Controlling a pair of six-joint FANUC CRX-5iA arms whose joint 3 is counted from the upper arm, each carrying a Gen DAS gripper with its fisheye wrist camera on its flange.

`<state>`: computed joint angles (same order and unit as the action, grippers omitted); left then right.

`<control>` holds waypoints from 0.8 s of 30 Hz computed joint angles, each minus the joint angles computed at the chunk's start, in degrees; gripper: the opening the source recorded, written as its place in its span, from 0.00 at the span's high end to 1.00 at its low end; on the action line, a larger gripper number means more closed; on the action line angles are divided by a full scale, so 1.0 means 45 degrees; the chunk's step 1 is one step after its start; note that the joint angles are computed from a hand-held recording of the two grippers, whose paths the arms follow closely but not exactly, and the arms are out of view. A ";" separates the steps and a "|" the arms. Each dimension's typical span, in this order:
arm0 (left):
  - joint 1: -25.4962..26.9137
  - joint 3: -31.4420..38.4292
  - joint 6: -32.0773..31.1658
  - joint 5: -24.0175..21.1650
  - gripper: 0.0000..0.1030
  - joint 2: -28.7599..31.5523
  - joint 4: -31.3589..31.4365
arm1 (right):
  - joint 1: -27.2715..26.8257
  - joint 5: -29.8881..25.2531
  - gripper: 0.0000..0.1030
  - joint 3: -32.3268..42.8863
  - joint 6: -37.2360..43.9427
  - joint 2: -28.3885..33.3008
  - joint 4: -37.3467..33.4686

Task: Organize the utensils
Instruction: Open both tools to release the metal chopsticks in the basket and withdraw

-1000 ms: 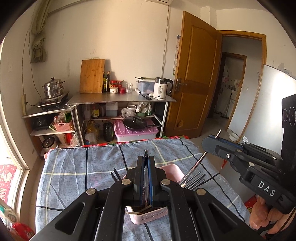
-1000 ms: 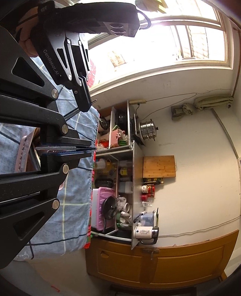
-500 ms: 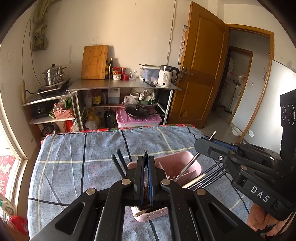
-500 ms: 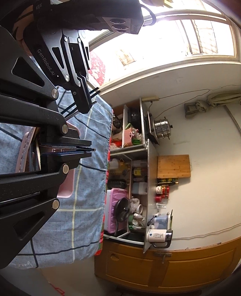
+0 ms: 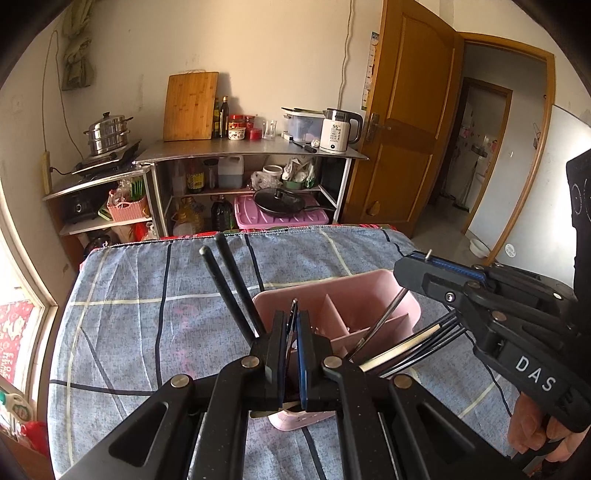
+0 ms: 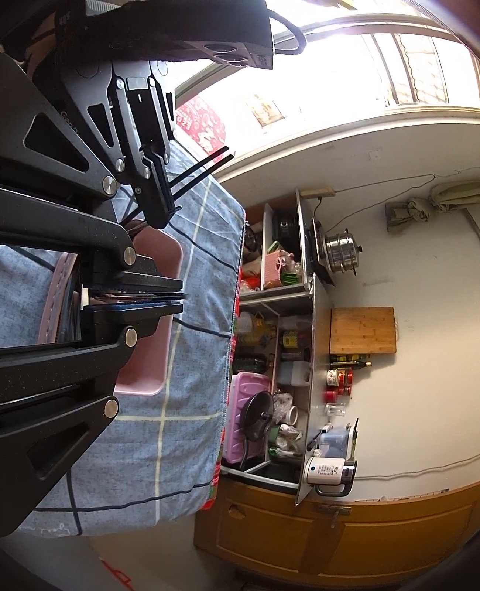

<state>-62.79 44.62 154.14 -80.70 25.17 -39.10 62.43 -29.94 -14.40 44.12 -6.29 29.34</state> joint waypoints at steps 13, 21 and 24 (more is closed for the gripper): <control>-0.0627 0.0635 0.0257 -0.0946 0.95 0.0042 -0.0787 | 0.0081 0.0035 0.89 -0.0629 -0.0991 -0.0705 0.0878; -0.1688 0.1644 0.0397 -0.1934 0.93 0.0349 -0.1743 | 0.0557 -0.0183 0.89 -0.1787 -0.2326 -0.1935 0.1963; -0.2078 0.1906 0.0466 -0.2187 0.90 0.0460 -0.1950 | 0.0866 -0.0441 0.89 -0.2332 -0.2885 -0.2519 0.2335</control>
